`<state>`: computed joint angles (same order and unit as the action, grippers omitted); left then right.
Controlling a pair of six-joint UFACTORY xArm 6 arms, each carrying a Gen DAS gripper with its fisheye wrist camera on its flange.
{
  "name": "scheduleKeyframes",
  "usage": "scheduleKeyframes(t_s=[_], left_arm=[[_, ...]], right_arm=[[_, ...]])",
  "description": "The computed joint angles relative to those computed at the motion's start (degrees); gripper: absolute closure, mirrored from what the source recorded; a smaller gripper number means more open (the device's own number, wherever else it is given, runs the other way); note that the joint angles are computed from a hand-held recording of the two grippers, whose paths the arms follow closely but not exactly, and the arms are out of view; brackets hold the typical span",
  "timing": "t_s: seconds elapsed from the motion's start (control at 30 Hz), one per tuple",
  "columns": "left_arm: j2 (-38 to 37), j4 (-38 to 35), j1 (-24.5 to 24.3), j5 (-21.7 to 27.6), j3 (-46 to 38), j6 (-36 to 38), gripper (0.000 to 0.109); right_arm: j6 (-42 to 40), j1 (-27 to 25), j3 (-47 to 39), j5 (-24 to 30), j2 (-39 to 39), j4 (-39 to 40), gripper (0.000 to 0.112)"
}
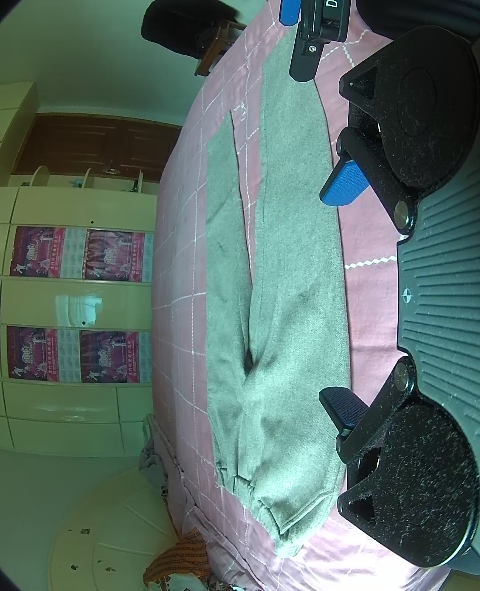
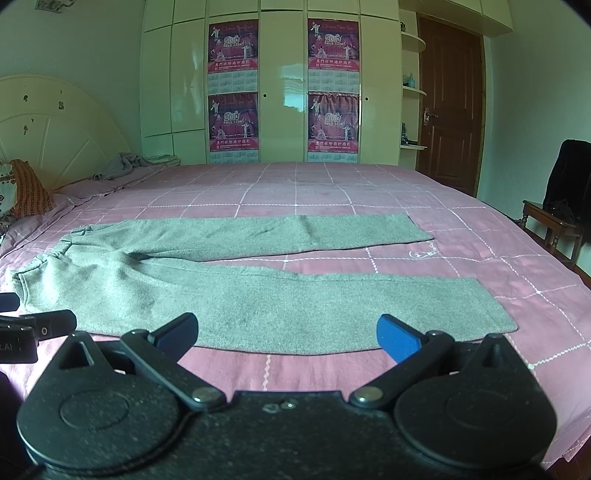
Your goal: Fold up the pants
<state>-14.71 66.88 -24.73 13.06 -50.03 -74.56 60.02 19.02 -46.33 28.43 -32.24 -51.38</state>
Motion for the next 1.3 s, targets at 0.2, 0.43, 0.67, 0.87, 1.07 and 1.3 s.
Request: scheduleKeyframes(t_s=[0.2, 0.43, 0.67, 0.87, 1.07, 1.3], left_arm=[[0.06, -0.64, 0.06, -0.14, 0.08, 0.59, 0.006], [0.23, -2.29, 0.43, -0.68, 0.18, 2.09, 0.006], [0.78, -7.09, 3.49, -5.51, 0.72, 4.28, 0.006], [7.39, -26.46, 9.32, -9.37, -2.54, 19.8, 0.006], [21.27, -51.89, 14.16, -7.55, -18.41, 52.35, 0.006], [47.27, -62.59, 21.16, 8.8, -56.88, 71.2, 0.038]], right_arm=[[-0.09, 0.1, 0.0, 0.21, 0.0, 0.26, 0.01], [0.08, 0.2, 0.11, 0.17, 0.01, 0.28, 0.01], [-8.31, -1.57, 2.15, -7.73, -0.28, 10.0, 0.01], [-16.89, -4.2, -0.36, -12.79, 4.39, 18.93, 0.01], [-40.99, -7.14, -12.67, -18.65, 18.21, 41.56, 0.019], [-71.49, -6.88, -46.92, -11.02, 46.1, 63.81, 0.028]])
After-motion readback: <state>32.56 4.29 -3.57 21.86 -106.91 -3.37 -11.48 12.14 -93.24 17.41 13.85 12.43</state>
